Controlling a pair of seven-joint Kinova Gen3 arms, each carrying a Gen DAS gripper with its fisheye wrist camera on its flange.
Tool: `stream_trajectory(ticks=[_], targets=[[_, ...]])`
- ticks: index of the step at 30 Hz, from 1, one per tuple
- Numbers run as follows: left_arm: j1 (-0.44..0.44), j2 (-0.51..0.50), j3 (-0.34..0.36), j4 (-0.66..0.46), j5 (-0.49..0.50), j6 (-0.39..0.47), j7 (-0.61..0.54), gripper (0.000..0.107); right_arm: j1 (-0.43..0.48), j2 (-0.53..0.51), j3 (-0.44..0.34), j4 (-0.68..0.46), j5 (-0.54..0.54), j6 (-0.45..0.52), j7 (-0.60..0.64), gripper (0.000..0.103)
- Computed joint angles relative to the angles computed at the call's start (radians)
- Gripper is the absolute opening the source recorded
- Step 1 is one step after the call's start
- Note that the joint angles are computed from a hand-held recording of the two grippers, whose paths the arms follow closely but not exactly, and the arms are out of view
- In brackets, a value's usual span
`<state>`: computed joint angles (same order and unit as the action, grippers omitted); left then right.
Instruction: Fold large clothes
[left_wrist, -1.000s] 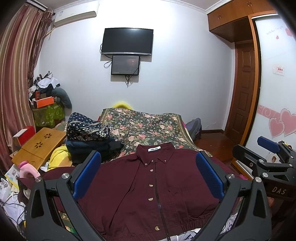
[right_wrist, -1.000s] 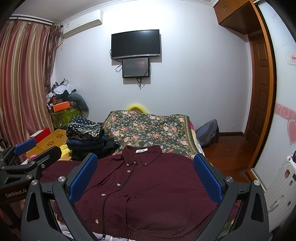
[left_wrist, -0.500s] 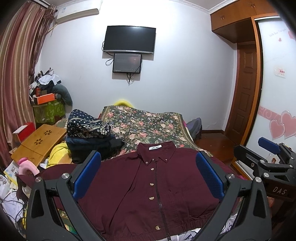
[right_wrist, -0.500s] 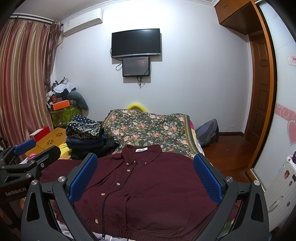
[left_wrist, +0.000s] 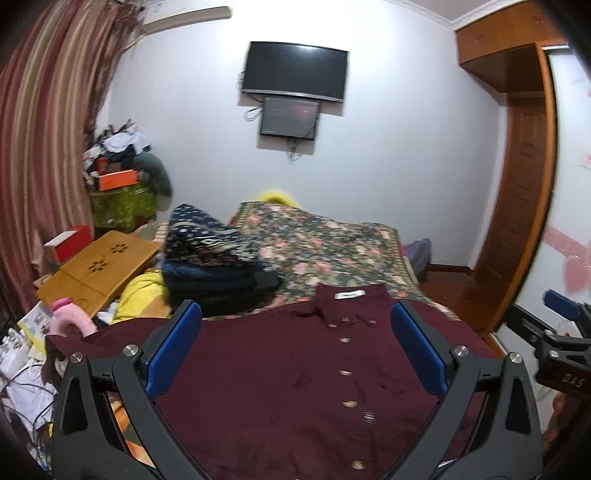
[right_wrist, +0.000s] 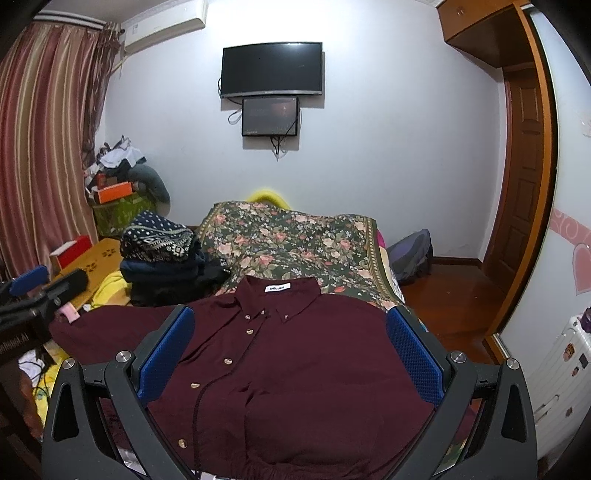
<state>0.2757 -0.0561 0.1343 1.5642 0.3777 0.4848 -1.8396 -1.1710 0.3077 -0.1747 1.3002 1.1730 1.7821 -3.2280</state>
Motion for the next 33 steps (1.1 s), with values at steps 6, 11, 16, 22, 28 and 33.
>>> stream_trajectory(ticks=[6, 11, 16, 22, 28, 33], targets=[[0.039, 0.062, -0.094, -0.034, -0.231, -0.045, 0.244, 0.103, 0.040, 0.011, 0.013, -0.023, -0.039, -0.035, 0.042, 0.103], [0.143, 0.131, -0.304, -0.075, -0.372, -0.046, 0.447, 0.103, 0.086, 0.023, 0.034, -0.039, -0.091, -0.060, 0.081, 0.103], [-0.020, 0.244, -0.268, -0.146, -0.497, 0.027, 0.634, 0.103, 0.133, 0.030, 0.051, -0.041, -0.140, -0.092, 0.114, 0.103], [-0.255, 0.386, -0.149, -0.235, -0.410, 0.192, 0.612, 0.101, 0.193, 0.033, 0.064, -0.054, -0.217, -0.150, 0.135, 0.103], [-0.520, 0.538, 0.043, -0.304, -0.166, 0.316, 0.472, 0.086, 0.248, 0.036, 0.075, -0.064, -0.298, -0.213, 0.171, 0.103], [-0.582, 0.621, 0.065, -0.329, 0.013, 0.320, 0.405, 0.078, 0.266, 0.049, 0.086, -0.082, -0.335, -0.224, 0.210, 0.103]])
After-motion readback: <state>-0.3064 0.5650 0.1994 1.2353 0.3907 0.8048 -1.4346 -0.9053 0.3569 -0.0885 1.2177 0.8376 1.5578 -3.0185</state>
